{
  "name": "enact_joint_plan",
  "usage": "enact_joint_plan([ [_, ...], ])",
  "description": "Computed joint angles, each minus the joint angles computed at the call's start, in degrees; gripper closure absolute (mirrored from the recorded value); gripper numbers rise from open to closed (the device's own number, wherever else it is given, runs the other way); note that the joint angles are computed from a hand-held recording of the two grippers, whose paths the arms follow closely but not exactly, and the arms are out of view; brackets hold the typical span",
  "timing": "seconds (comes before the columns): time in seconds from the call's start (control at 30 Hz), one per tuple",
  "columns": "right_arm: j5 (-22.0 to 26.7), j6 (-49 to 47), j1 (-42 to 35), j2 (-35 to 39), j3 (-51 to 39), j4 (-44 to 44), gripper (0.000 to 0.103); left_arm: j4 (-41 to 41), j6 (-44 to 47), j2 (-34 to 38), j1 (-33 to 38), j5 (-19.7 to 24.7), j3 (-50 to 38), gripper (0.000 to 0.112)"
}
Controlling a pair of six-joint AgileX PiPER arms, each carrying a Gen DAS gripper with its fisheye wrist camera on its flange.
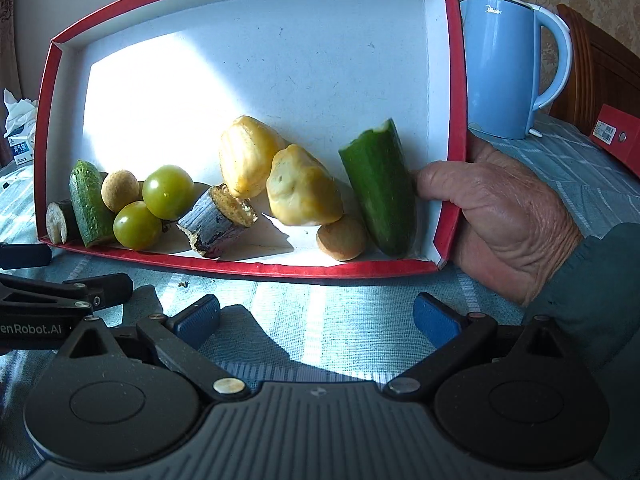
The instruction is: Organize fruits
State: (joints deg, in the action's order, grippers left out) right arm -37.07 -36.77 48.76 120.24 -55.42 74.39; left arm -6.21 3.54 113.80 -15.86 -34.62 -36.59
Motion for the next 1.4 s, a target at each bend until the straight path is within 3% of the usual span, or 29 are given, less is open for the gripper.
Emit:
enact_joint_plan([
  [1.4, 0.0, -0.2, -0.1, -0.3, 0.3, 0.1, 0.0, 3.5, -1.6, -0.1, 1.6, 0.3, 0.1, 0.009],
])
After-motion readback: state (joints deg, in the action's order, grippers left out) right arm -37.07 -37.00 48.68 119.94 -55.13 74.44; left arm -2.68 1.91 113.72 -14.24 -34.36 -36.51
